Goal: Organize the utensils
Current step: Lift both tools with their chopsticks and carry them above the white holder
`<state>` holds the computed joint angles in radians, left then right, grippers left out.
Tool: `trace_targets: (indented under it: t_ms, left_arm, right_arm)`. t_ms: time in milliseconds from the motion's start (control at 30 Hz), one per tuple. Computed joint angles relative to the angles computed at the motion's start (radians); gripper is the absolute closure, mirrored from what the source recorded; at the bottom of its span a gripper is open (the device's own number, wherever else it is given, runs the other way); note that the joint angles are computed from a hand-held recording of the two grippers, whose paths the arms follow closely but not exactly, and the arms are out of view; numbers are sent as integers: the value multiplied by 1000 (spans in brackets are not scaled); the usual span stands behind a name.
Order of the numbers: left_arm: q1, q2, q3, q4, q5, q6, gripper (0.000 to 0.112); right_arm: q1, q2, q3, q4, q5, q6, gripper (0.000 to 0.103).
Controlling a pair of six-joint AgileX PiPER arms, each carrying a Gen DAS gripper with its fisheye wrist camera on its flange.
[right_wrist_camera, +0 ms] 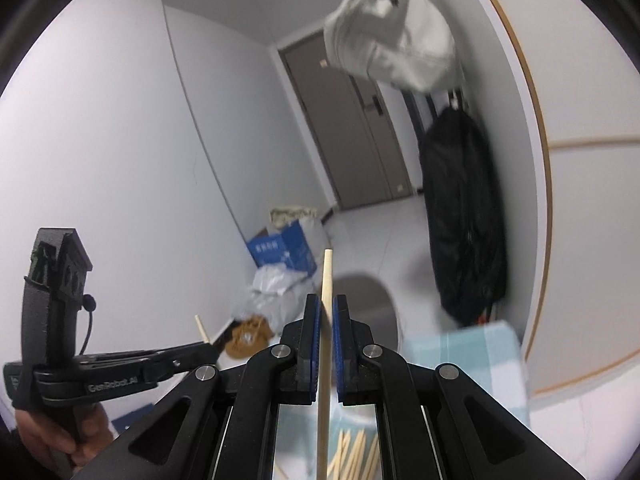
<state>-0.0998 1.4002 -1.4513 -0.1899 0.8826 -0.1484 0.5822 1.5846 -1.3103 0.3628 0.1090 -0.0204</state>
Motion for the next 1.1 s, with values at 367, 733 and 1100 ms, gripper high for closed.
trace_targets:
  t_ms: [367, 733, 1100]
  left_arm:
    - [8, 195, -456, 27, 136, -16, 111]
    - [15, 450, -847, 27, 241, -26, 111]
    - [58, 470, -666, -17, 82, 42, 111]
  right_arm:
    - [-68, 193, -428, 82, 105, -156, 98]
    - [-109, 522, -959, -49, 296, -56, 98]
    - [-115, 739, -1173, -46, 307, -12, 98]
